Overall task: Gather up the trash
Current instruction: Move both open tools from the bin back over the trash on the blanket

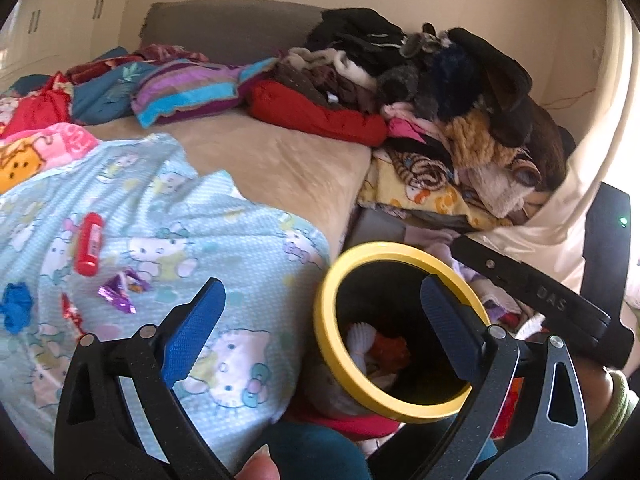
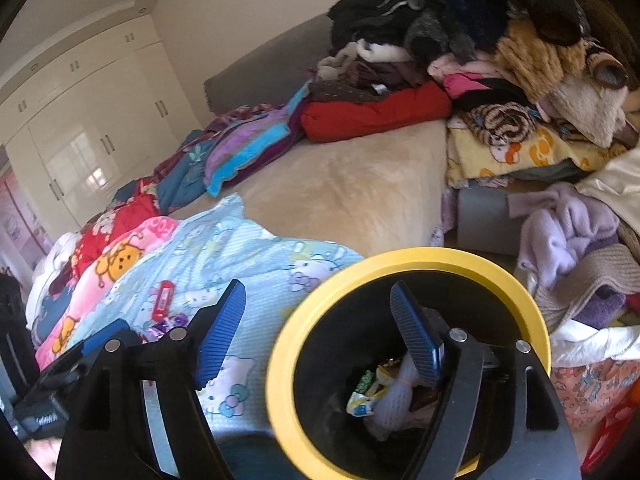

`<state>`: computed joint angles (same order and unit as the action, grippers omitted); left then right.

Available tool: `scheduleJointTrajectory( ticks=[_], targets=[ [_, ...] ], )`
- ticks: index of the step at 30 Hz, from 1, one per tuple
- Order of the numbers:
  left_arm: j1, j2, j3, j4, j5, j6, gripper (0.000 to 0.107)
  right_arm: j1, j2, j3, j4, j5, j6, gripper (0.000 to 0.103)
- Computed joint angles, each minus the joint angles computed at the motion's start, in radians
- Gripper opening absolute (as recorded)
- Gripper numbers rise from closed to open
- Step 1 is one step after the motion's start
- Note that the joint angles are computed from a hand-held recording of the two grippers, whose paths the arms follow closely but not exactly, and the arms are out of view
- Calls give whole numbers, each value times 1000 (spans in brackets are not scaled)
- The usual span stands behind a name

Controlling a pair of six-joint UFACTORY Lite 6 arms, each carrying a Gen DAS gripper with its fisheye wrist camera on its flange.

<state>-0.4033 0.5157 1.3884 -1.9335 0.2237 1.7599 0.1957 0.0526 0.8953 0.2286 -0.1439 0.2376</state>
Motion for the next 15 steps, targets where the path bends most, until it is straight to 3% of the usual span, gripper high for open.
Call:
scheduleJointTrajectory(
  ticks=[15],
  targets=[
    [178, -59, -85, -152, 29, 148, 90, 206, 111, 136, 354, -21, -358, 77]
  ],
)
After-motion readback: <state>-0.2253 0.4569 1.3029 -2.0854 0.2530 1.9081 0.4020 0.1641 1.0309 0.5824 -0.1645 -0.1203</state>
